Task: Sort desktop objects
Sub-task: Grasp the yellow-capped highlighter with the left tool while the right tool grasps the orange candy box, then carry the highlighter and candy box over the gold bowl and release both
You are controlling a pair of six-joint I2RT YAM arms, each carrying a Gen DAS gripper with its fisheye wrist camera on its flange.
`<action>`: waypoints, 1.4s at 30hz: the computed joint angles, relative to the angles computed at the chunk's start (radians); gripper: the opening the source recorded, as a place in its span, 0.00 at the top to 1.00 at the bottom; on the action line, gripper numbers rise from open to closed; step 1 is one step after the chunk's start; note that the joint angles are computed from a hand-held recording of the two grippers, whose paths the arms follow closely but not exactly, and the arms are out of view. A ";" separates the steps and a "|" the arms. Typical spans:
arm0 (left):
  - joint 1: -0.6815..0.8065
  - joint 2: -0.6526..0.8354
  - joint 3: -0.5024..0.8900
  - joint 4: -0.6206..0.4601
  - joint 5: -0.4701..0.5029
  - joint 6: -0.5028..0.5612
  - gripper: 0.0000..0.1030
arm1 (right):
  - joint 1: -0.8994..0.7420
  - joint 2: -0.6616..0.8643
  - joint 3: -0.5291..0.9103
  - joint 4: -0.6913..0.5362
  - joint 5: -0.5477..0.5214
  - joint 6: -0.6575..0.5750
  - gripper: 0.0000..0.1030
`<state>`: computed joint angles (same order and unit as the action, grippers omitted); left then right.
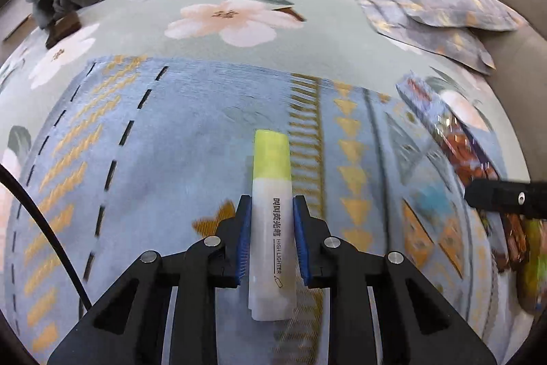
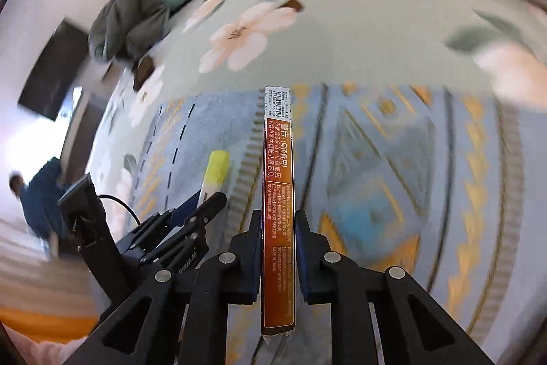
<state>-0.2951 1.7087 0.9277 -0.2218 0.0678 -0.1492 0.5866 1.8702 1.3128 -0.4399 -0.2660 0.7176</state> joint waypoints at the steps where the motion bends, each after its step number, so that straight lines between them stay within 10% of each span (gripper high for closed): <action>1: -0.008 -0.045 -0.025 -0.022 0.009 0.001 0.80 | 0.013 -0.051 -0.059 0.022 -0.005 0.046 0.84; 9: -0.176 -0.322 -0.089 -0.255 0.078 -0.073 0.80 | 0.162 -0.442 -0.444 0.111 -0.034 0.396 0.84; 18: -0.581 -0.313 0.079 -0.233 0.057 -0.310 0.80 | 0.164 -1.028 -0.449 -0.532 0.298 0.445 0.84; 24: -0.768 -0.124 0.298 -0.166 0.016 -0.364 0.80 | -0.211 -1.102 -0.277 -0.919 0.445 0.185 0.84; 28: -0.823 0.014 0.444 -0.102 0.037 -0.373 0.76 | -0.549 -1.110 -0.280 -0.887 0.360 -0.119 0.83; 30: -0.828 0.117 0.553 -0.126 0.110 -0.369 0.50 | -0.664 -1.083 -0.301 -0.870 0.334 -0.193 0.74; 34: -0.816 0.234 0.644 -0.183 0.171 -0.445 0.48 | -1.053 -1.114 -0.369 -0.882 0.063 -0.412 0.71; 42: -0.780 0.107 0.457 -0.179 0.167 -0.495 0.48 | -1.116 -1.173 -0.424 -0.938 -0.056 -0.479 0.71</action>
